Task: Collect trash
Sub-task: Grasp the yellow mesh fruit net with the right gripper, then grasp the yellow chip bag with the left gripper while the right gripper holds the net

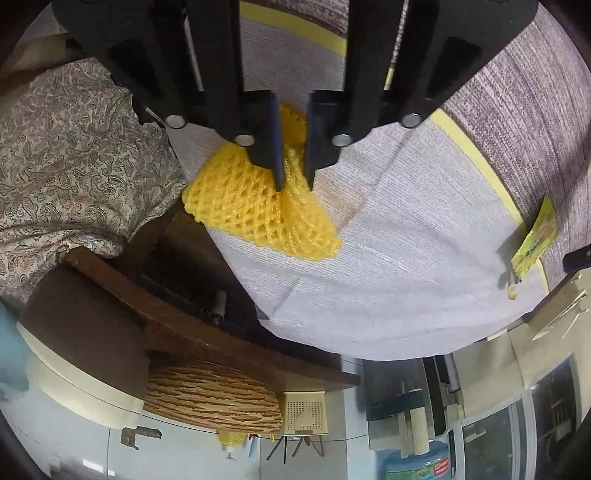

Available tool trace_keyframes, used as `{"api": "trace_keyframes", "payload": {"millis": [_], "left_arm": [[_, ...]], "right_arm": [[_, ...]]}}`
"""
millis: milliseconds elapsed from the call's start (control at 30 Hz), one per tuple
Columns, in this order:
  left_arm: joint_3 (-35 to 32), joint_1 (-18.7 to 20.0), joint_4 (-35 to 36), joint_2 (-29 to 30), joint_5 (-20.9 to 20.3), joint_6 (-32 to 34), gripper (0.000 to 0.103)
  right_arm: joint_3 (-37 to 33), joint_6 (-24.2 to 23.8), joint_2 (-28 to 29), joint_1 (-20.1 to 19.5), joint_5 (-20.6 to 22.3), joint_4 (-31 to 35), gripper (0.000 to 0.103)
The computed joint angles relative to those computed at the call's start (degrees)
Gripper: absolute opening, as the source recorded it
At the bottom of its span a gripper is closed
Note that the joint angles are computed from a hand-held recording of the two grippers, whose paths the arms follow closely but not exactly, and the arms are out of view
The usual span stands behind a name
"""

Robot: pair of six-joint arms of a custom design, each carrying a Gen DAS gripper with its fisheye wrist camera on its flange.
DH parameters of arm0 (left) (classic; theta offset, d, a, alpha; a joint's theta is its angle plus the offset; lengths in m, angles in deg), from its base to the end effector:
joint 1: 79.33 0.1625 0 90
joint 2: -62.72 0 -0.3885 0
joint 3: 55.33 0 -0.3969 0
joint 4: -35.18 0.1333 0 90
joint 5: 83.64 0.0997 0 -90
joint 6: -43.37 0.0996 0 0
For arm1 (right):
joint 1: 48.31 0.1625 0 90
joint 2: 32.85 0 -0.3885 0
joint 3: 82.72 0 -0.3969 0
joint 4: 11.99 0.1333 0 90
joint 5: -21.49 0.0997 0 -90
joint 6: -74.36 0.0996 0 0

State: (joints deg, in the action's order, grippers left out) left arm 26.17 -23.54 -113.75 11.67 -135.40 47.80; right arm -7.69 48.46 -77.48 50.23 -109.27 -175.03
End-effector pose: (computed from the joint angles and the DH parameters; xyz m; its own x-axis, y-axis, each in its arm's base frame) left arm -0.2387 -0.6979 0.2423 -0.7749 0.2531 -0.5793 0.5557 0.7095 -0.4334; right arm 0.1779 -0.7249 0.2466 -0.6852 -0.0255 0.7279 -0.4541 0.7963 -0.3996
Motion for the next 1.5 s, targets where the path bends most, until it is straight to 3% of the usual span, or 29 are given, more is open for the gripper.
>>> {"api": "trace_keyframes", "payload": {"millis": [233, 300, 433, 500, 533, 567, 667, 767, 1233, 1500], "left_arm": [[-10.21, 0.91, 4.78, 7.02, 3.68, -0.73, 0.096], [-14.1, 1.36, 7.34, 9.54, 4.75, -0.89, 0.092], [-20.78, 2.35, 14.3, 13.53, 5.22, -2.0, 0.074], [-21.95, 2.48, 16.19, 14.6, 6.9, -2.45, 0.058], [-22.11, 2.65, 16.83, 14.65, 6.65, -3.09, 0.041], [-21.51, 2.69, 16.34, 14.32, 6.43, -3.29, 0.035], [-18.33, 2.55, 15.03, 12.14, 4.13, -3.93, 0.01], [-13.3, 1.4, 10.58, 9.74, 5.39, -1.7, 0.006], [13.36, -7.12, -5.04, -8.4, -1.43, -0.72, 0.005], [27.24, -15.09, -12.3, -15.87, 0.36, -0.86, 0.005]], "right_arm": [[5.37, -2.41, -2.91, 1.96, 1.08, -5.04, 0.01], [7.34, -2.09, -4.21, 2.46, 1.83, -5.97, 0.01], [10.22, -2.35, -5.94, 3.33, 2.37, -7.39, 0.01], [11.56, -2.01, -6.74, 3.64, 2.64, -7.85, 0.01], [12.16, -1.83, -7.12, 3.65, 2.86, -8.06, 0.01], [12.84, -1.48, -7.57, 3.69, 3.2, -8.25, 0.01], [14.38, -1.01, -8.4, 3.75, 3.63, -9.03, 0.01], [16.09, 0.1, -9.44, 3.63, 4.72, -9.87, 0.01], [28.77, 5.04, -16.94, 5.29, 9.28, -17.23, 0.01], [37.57, 6.81, -21.9, 7.76, 8.76, -22.98, 0.01]]}}
